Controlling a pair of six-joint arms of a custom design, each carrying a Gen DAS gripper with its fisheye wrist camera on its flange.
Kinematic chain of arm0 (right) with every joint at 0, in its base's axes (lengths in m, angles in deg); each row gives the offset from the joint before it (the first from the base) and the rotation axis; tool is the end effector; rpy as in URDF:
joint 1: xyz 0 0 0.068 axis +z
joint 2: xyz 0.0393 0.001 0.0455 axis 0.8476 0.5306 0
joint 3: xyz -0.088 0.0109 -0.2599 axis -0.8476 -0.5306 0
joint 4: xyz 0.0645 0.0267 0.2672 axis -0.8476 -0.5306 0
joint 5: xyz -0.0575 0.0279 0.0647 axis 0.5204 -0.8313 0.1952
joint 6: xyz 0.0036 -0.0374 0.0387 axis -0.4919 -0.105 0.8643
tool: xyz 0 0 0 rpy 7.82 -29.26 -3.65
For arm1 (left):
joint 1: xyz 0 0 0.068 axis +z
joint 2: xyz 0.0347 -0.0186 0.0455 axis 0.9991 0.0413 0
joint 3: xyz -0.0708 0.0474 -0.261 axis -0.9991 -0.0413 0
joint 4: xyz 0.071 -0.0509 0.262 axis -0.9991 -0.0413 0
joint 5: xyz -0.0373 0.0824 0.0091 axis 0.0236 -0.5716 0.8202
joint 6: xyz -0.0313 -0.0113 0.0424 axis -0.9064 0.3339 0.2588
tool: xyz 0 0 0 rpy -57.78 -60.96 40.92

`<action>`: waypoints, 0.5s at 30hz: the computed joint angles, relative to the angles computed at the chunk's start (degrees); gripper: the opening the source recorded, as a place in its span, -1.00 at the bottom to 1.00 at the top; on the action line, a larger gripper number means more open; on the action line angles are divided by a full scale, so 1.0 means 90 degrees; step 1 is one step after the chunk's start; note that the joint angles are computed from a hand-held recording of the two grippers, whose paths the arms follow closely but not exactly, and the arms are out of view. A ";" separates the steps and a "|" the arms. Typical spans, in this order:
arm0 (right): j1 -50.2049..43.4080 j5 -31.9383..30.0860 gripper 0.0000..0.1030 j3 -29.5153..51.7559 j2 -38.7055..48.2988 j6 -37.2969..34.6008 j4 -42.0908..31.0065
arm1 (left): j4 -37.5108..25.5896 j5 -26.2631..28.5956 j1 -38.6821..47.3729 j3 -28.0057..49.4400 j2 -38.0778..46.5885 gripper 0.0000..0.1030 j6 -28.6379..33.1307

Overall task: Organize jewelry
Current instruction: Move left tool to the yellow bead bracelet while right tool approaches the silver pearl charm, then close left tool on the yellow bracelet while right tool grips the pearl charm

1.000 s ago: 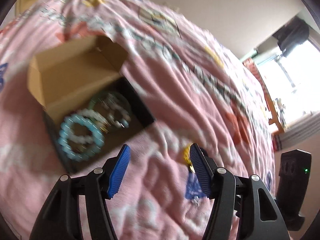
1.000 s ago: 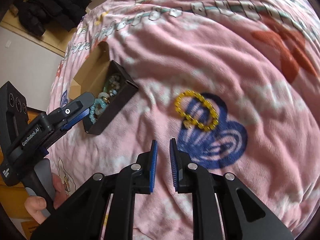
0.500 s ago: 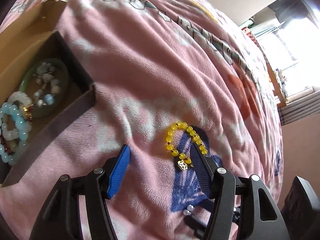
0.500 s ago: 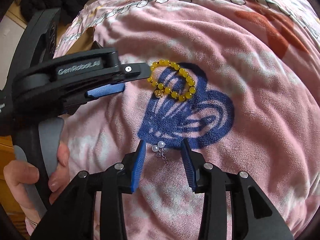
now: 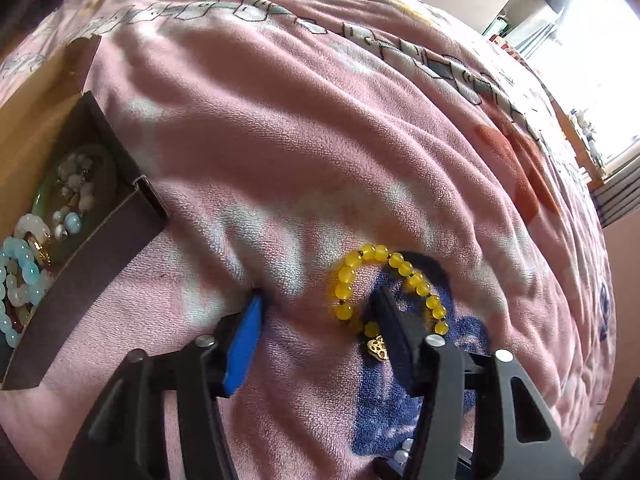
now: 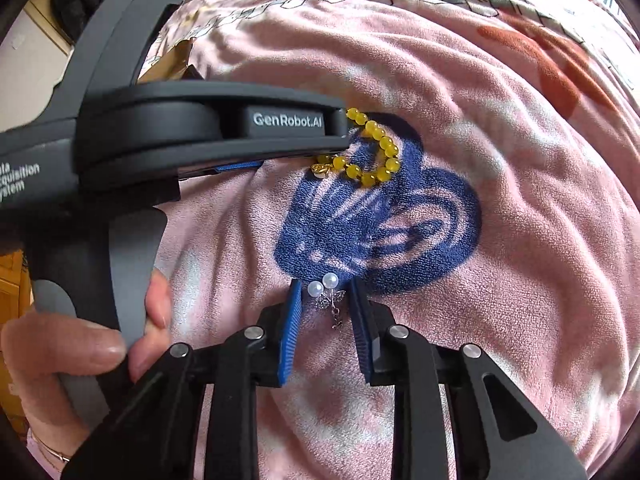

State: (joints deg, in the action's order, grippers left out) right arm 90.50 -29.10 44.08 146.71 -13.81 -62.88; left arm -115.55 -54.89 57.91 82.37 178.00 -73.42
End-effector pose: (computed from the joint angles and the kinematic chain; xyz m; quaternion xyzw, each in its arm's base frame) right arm 0.1935 0.1241 0.1930 0.0591 0.9730 0.1375 0.1755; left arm 0.3109 -0.1833 0.1971 0.1281 0.9674 -0.1454 0.1628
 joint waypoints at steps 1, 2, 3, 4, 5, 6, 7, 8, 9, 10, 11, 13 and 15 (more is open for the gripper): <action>-0.0057 -0.0037 -0.61 -0.0054 -0.0135 -0.0025 -0.0067 | -0.0003 -0.0025 0.0018 0.0003 -0.0007 -0.13 0.0012; -0.0070 -0.0065 -0.63 -0.0089 -0.0188 -0.0002 -0.0061 | -0.0014 0.0046 0.0092 0.0005 -0.0008 -0.16 0.0005; -0.0092 -0.0095 -0.63 -0.0109 -0.0210 0.0003 -0.0050 | -0.0005 0.0160 0.0177 0.0000 -0.0008 -0.24 -0.0007; -0.0115 -0.0124 -0.63 -0.0141 -0.0267 0.0007 -0.0062 | -0.0026 0.0284 0.0284 0.0006 -0.0007 -0.35 -0.0027; -0.0120 -0.0142 -0.63 -0.0167 -0.0323 0.0030 -0.0070 | -0.0038 0.0358 0.0340 0.0008 -0.0007 -0.39 -0.0039; -0.0129 -0.0165 -0.63 -0.0194 -0.0380 0.0043 -0.0076 | -0.0058 0.0431 0.0405 0.0010 -0.0026 -0.51 -0.0036; -0.0127 -0.0182 -0.63 -0.0205 -0.0423 0.0051 -0.0094 | -0.0091 0.0483 0.0475 0.0011 -0.0055 -0.62 -0.0016; -0.0115 -0.0184 -0.63 -0.0225 -0.0485 0.0074 -0.0117 | -0.0100 0.0543 0.0521 0.0010 -0.0072 -0.66 -0.0009; -0.0198 -0.0243 -0.63 -0.0192 -0.0527 0.0020 -0.0182 | -0.0080 0.0625 0.0559 -0.0038 -0.0124 -0.70 -0.0029; -0.0259 -0.0299 -0.63 -0.0258 -0.0665 -0.0010 -0.0236 | -0.0096 0.0698 0.0607 -0.0038 -0.0147 -0.73 -0.0015; -0.0267 -0.0325 -0.63 -0.0281 -0.0763 0.0024 -0.0273 | -0.0089 0.0725 0.0621 -0.0055 -0.0173 -0.75 0.0003; -0.0402 -0.0427 -0.63 -0.0193 -0.0741 -0.0062 -0.0318 | -0.0074 0.0745 0.0622 -0.0061 -0.0224 -0.78 -0.0033; -0.0398 -0.0416 -0.63 -0.0184 -0.0856 -0.0034 -0.0396 | -0.0075 0.0726 0.0574 -0.0014 -0.0261 -0.80 -0.0079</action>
State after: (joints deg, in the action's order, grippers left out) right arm 86.92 -32.84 42.43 139.01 -14.12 -66.45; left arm -116.23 -48.36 63.08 82.24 175.65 -74.13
